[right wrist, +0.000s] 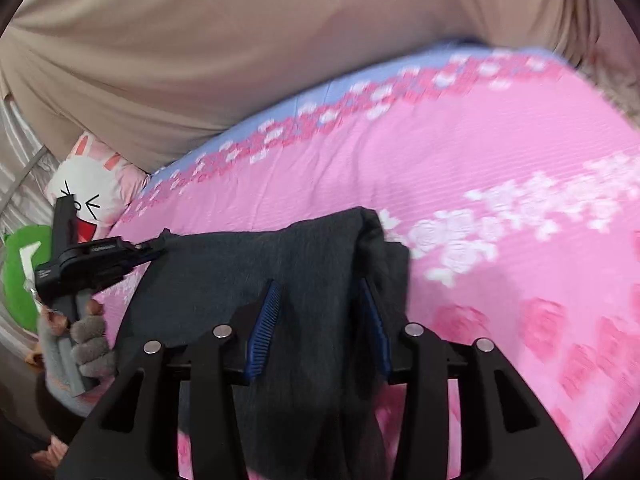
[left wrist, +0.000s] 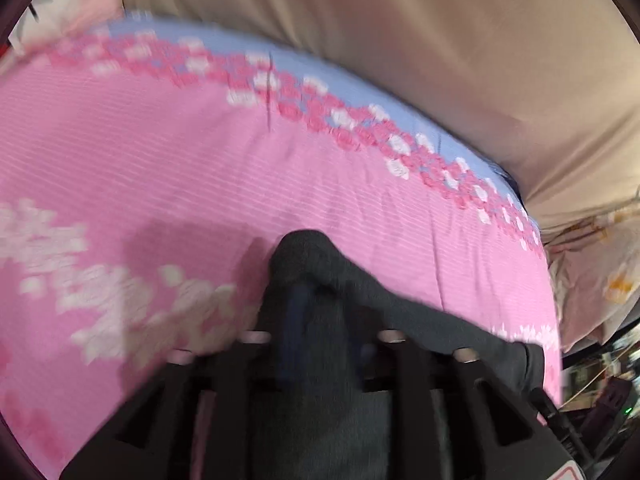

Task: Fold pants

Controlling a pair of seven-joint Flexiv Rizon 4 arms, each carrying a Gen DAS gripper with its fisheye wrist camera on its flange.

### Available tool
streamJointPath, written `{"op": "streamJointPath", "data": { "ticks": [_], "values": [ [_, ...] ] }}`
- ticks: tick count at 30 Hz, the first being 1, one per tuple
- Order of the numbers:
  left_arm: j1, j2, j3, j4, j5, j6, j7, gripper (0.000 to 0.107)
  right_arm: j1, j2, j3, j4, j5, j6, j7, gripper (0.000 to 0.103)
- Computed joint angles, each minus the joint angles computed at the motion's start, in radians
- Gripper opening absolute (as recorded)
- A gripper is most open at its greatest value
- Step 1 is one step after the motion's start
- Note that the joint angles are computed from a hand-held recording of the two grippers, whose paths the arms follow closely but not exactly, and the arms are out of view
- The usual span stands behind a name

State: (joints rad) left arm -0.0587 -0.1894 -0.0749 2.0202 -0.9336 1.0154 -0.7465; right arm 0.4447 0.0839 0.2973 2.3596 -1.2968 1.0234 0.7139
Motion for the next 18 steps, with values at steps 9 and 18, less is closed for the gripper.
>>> {"op": "streamJointPath", "data": {
  "ticks": [9, 18],
  "values": [
    [-0.089, 0.295, 0.088, 0.290, -0.075, 0.021, 0.331, 0.084, 0.133, -0.023, 0.098, -0.019, 0.177, -0.190, -0.084, 0.047],
    [-0.135, 0.301, 0.099, 0.392, 0.003, 0.166, 0.331, 0.065, 0.196, 0.035, 0.147, -0.009, 0.404, -0.409, -0.105, 0.012]
  ]
}}
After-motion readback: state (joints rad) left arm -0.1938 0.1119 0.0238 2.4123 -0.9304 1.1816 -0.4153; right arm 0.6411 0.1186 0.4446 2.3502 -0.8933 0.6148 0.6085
